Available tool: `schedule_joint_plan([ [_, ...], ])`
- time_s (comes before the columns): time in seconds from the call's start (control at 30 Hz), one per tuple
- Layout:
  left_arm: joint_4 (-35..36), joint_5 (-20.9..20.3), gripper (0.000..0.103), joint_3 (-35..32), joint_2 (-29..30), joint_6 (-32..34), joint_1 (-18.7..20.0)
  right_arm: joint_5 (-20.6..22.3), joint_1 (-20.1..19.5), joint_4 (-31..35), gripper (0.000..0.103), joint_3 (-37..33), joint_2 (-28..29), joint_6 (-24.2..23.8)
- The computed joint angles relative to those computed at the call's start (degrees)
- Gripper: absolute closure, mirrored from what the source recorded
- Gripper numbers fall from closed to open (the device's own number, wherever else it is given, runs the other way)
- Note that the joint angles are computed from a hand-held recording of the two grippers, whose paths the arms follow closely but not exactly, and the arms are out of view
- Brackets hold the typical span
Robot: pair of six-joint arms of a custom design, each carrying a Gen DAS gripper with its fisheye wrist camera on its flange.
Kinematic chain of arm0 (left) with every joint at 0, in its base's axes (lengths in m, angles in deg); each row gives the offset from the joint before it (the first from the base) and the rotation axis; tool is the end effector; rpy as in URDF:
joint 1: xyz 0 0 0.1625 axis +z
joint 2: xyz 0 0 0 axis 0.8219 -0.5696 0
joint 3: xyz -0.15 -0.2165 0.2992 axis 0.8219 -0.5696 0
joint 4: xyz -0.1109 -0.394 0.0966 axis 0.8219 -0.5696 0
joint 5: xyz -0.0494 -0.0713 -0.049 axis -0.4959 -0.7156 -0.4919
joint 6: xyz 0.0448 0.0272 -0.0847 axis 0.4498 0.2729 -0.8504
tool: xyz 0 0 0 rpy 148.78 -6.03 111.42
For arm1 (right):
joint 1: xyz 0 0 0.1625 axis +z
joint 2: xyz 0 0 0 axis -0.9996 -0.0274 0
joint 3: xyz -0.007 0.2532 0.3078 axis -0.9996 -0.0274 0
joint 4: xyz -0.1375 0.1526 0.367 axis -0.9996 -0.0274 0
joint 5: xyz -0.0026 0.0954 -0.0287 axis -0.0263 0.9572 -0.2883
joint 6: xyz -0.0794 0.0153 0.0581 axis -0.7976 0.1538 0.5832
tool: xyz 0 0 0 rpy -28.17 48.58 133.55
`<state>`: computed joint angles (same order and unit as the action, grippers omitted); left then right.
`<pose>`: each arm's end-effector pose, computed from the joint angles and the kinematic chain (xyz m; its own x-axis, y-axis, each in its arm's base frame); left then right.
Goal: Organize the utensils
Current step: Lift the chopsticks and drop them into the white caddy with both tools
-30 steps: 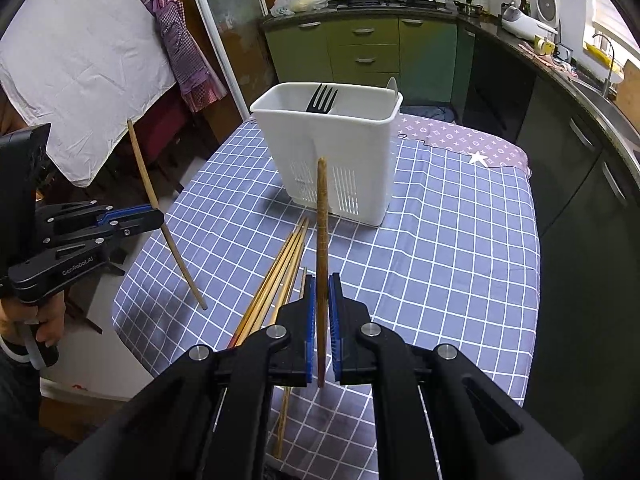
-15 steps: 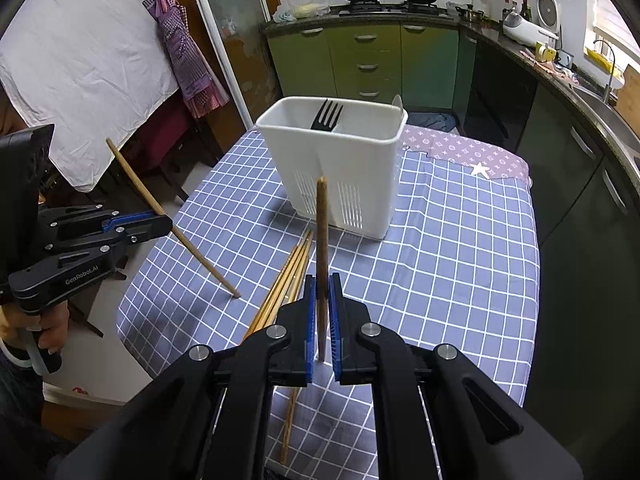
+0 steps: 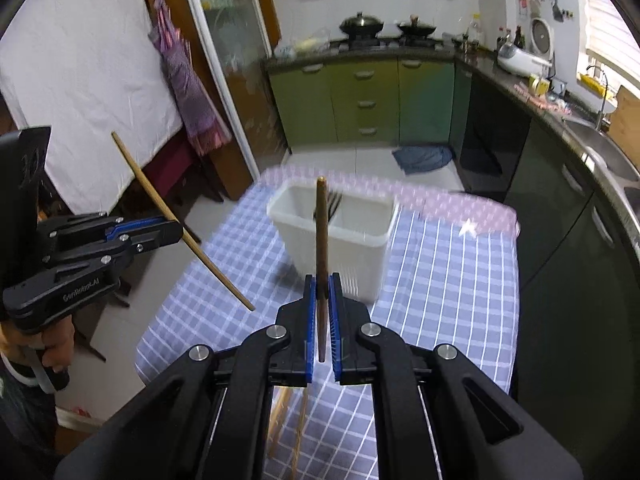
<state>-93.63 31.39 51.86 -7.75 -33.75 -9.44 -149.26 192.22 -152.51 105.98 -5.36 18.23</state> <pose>-0.3315 -0.6315 0.2611 -0.6999 0.3157 -0.6407 0.6367 0.6822 -0.3595 0.2582 -0.6472 0.2531 -0.7794 -0.3509 0.5190 -0.5818 0.7126 -0.3921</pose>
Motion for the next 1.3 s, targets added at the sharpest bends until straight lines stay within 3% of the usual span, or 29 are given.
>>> schedule_joint_plan([
  [0.37, -14.16, 1.50, 0.096, -12.40, 9.39, 11.36, -0.58, 2.89, 2.14, -1.41, 0.096, -12.35, 3.94, 2.34],
  [0.53, -10.45, 2.40, 0.096, -18.69, 15.45, 9.29, 2.44, 0.30, 1.50, -1.05, 0.096, -17.64, 7.63, 3.13],
  [0.7, -6.67, 3.36, 0.096, -21.60, 18.53, 7.34, 4.78, 0.62, -0.02, 0.89, 0.096, -21.87, 10.76, 4.19],
  [0.77, -4.95, 4.00, 0.092, -21.59, 18.64, 6.61, 5.06, 0.31, -0.43, 1.50, 0.096, -23.05, 11.94, 4.11],
  [0.87, -4.60, 4.36, 0.072, -19.13, 17.10, 5.74, 4.92, -0.27, -0.77, 2.65, 0.096, -24.39, 13.54, 3.71],
  [1.0, -4.15, 4.57, 0.072, -16.18, 14.37, 4.83, 4.43, -1.21, -0.99, 3.82, 0.096, -25.74, 15.50, 3.40],
  [1.3, 4.93, 1.92, 0.066, -10.13, 7.67, -3.23, 4.37, -1.65, -1.16, 4.22, 0.095, -25.17, 16.51, 2.76],
])
